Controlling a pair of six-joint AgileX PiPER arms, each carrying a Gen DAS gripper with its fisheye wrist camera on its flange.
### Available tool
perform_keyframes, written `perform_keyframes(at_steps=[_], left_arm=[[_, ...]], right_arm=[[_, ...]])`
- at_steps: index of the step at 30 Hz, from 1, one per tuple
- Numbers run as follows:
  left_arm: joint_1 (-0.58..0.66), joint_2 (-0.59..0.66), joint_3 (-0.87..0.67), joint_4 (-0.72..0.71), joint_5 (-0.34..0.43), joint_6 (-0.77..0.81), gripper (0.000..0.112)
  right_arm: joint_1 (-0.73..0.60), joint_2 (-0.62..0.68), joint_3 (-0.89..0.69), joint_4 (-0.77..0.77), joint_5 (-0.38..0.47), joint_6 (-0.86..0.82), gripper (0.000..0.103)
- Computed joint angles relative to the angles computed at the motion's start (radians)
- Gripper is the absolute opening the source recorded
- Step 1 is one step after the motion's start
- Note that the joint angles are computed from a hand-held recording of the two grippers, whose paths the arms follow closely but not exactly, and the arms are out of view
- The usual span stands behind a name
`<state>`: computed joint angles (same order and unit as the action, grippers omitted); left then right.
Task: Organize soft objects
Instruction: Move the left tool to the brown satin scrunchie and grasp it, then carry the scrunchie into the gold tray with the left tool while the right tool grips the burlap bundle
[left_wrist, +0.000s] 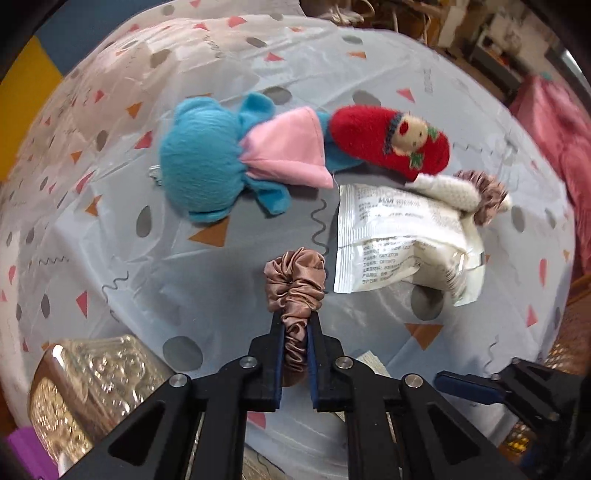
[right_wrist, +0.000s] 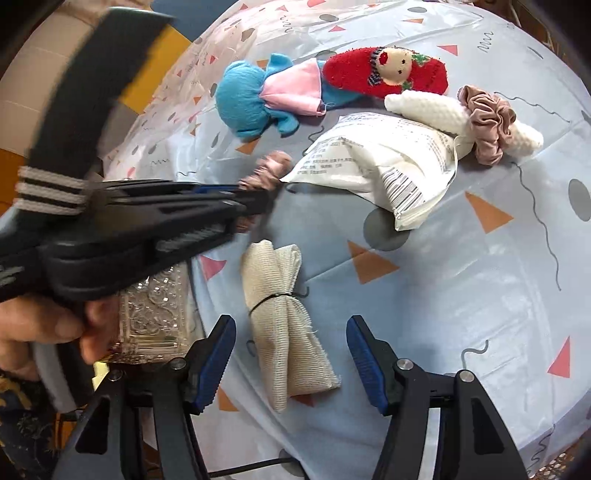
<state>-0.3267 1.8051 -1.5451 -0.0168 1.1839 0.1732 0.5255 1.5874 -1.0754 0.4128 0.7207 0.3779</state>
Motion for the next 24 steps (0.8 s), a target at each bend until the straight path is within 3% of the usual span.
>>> perform_keyframes(at_steps=[9, 12, 13, 15, 19, 24], left_arm=[[0.116, -0.174, 0.054, -0.159, -0.081, 0.006, 0.011], [0.174, -0.198, -0.012, -0.2, -0.076, -0.014, 0.011], [0.203, -0.217, -0.032, -0.207, -0.069, -0.019, 0.011], [0.243, -0.23, -0.081, -0.219, -0.069, -0.026, 0.011], [0.386, -0.275, -0.152, -0.271, -0.045, 0.022, 0.011], [0.648, -0.319, -0.177, -0.386, -0.011, 0.129, 0.011]], right_arm=[[0.067, 0.051, -0.065, -0.172, 0.045, 0.121, 0.063], [0.119, 0.066, -0.103, -0.296, 0.083, 0.194, 0.052], [0.121, 0.07, -0.109, -0.29, 0.083, 0.183, 0.043], [0.12, 0.072, -0.11, -0.27, 0.081, 0.158, 0.035], [0.134, 0.079, -0.125, -0.297, 0.103, 0.18, 0.035], [0.165, 0.089, -0.133, -0.346, 0.112, 0.218, 0.035]])
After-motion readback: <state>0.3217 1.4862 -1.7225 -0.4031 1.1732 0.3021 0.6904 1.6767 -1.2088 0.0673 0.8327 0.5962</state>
